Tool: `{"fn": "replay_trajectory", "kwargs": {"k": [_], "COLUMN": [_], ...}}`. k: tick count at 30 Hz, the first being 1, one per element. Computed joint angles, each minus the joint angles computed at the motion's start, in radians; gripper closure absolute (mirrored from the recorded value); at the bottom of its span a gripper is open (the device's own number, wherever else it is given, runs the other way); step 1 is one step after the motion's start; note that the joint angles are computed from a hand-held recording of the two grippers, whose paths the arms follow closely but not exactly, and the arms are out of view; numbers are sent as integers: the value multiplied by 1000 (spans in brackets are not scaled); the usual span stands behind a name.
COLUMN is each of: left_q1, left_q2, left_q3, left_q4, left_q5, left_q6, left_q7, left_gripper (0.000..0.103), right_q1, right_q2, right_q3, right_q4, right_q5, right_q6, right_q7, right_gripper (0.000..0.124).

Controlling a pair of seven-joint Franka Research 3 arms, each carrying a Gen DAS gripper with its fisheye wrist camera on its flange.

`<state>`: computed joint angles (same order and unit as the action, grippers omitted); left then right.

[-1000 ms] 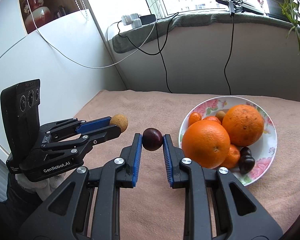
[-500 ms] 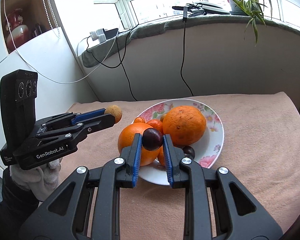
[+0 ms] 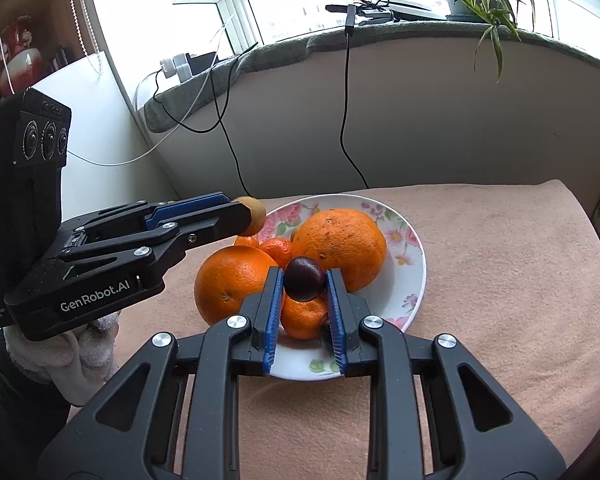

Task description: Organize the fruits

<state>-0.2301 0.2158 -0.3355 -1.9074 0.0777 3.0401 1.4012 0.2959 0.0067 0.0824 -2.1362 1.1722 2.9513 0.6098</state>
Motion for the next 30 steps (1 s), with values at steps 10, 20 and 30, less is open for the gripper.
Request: {"fn": "replay_trajectory", "kwargs": {"k": [10, 20, 30], "left_q1": [1, -62, -30], "left_q2": [-59, -159, -254], "left_q3": [6, 86, 84], "left_q4": [-64, -170, -242], "left_q5": [-6, 152, 530], "left_q6": [34, 72, 58], "left_q7": [-30, -221, -643], "left_gripper": [73, 52, 23], "right_q1": [14, 53, 115], "right_q2": [-42, -116, -189], "right_q3": [-5, -21, -45], "right_q4": [-36, -112, -178], "right_q5": [64, 132, 213], "right_q6": [21, 68, 175], "right_q7": [-50, -102, -179], "right_gripper": [84, 63, 43]}}
